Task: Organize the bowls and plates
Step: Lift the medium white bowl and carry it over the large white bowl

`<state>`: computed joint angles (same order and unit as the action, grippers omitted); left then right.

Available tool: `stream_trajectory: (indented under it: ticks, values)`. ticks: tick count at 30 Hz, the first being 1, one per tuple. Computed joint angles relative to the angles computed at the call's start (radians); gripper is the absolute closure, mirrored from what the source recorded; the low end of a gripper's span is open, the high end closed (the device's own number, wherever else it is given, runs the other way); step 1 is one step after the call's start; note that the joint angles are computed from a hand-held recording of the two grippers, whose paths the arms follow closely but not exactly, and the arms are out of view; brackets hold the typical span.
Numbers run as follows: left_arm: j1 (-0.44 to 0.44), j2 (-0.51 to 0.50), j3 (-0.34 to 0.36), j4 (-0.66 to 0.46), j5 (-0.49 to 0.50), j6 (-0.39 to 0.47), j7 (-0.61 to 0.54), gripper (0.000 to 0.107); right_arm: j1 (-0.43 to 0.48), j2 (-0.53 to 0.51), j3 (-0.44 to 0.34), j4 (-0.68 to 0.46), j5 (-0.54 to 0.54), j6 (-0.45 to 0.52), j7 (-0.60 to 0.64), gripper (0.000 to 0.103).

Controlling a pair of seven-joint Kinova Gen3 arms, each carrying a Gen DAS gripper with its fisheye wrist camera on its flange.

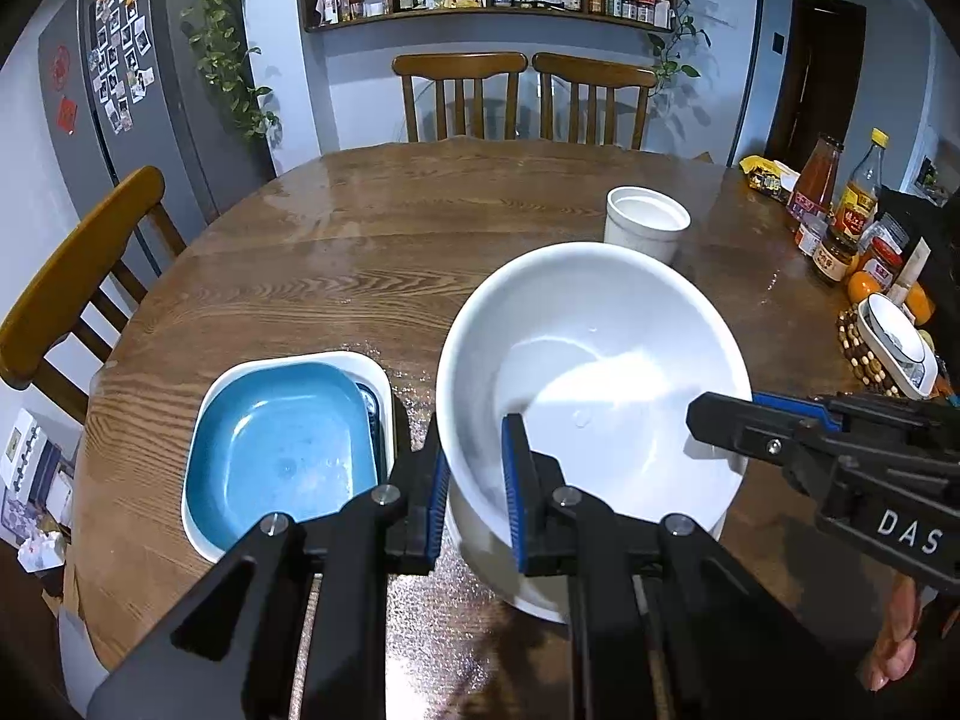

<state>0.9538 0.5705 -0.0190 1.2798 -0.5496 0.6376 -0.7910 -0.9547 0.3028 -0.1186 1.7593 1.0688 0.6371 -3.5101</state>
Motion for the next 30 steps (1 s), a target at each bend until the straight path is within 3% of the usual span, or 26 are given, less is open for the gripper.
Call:
stream_trajectory:
  ticks: [16,30]
  values:
    - [-0.076,-0.028,0.068,0.062,0.117,-0.062,-0.13,0.092,-0.044,0.025,-0.018,-0.058,-0.11,0.115,0.039,0.088]
    - [-0.121,0.033,0.101,-0.03,0.23,0.025,-0.292,0.092,-0.022,0.067,0.003,-0.134,-0.289,0.152,0.204,0.088]
